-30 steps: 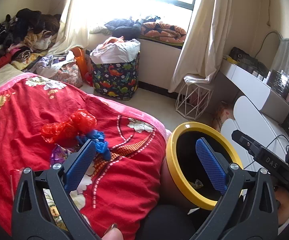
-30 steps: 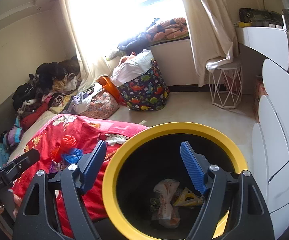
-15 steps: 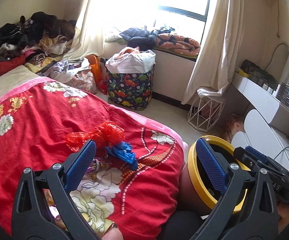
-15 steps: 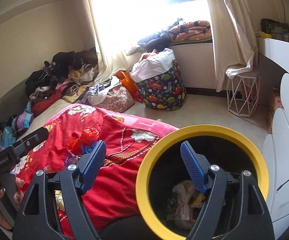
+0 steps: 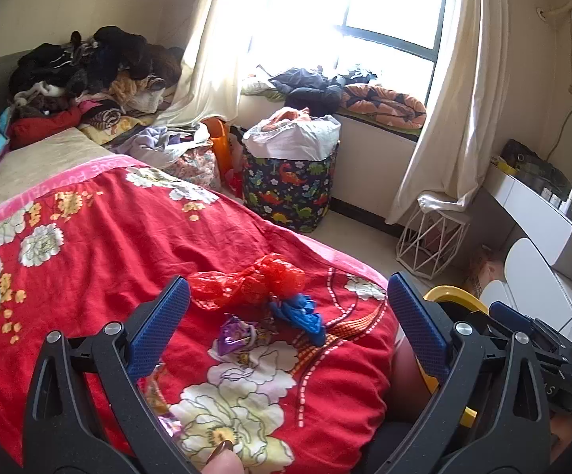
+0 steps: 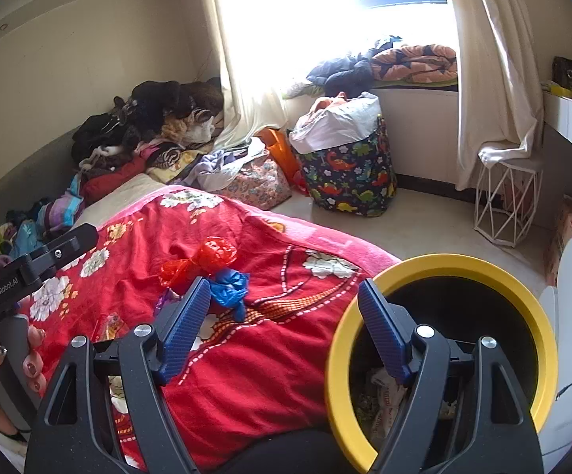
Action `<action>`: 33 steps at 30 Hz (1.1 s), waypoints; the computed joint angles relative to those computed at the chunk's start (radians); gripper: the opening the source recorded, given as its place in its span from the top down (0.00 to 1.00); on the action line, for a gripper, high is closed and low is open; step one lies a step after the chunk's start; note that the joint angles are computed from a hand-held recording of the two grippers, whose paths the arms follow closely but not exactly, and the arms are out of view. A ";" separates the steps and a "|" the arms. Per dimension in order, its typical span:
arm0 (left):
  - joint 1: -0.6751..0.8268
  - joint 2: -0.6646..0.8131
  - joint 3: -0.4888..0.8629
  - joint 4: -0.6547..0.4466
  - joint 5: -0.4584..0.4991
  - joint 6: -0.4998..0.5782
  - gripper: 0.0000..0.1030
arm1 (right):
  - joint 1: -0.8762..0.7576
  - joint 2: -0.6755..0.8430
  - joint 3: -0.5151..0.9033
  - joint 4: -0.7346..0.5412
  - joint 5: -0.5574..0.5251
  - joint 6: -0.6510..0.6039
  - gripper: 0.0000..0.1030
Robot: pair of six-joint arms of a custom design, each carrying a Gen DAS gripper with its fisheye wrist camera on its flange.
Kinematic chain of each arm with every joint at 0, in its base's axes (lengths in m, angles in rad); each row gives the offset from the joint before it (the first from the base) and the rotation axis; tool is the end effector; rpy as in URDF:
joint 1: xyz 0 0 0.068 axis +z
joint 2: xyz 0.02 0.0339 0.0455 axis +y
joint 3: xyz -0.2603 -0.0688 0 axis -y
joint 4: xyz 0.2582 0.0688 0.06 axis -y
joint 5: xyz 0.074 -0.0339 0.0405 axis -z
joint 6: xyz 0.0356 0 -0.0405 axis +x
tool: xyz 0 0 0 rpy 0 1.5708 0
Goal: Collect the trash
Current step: 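Move both open tools back to the trash on the bed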
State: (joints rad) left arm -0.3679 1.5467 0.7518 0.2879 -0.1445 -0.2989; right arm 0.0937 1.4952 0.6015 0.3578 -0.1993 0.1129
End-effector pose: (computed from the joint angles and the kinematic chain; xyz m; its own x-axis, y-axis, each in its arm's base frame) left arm 0.3124 -0.1149 0.1784 -0.5032 -0.1183 -0.8560 0.0945 0.9771 -0.1906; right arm 0.3005 0.0353 0.1538 -0.5346 0.0607 -0.8429 -0.2023 0.9592 0.1973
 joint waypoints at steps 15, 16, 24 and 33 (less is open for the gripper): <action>0.136 -0.047 -0.082 0.012 0.046 0.000 0.11 | 0.136 0.173 0.146 -0.034 0.063 -0.023 0.28; 0.144 -0.047 -0.087 0.014 0.048 0.002 0.11 | 0.140 0.182 0.151 -0.033 0.065 -0.024 0.28; 0.209 -0.048 -0.117 0.011 0.068 0.001 0.11 | 0.178 0.275 0.232 -0.046 0.089 -0.036 0.28; 0.283 -0.034 -0.145 -0.002 0.099 0.005 0.11 | 0.190 0.370 0.309 -0.075 0.096 -0.040 0.28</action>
State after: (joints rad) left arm -0.0849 1.5131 0.6064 0.2860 -0.0451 -0.2938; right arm 0.2834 1.8647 0.9103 0.2824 -0.1037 0.0731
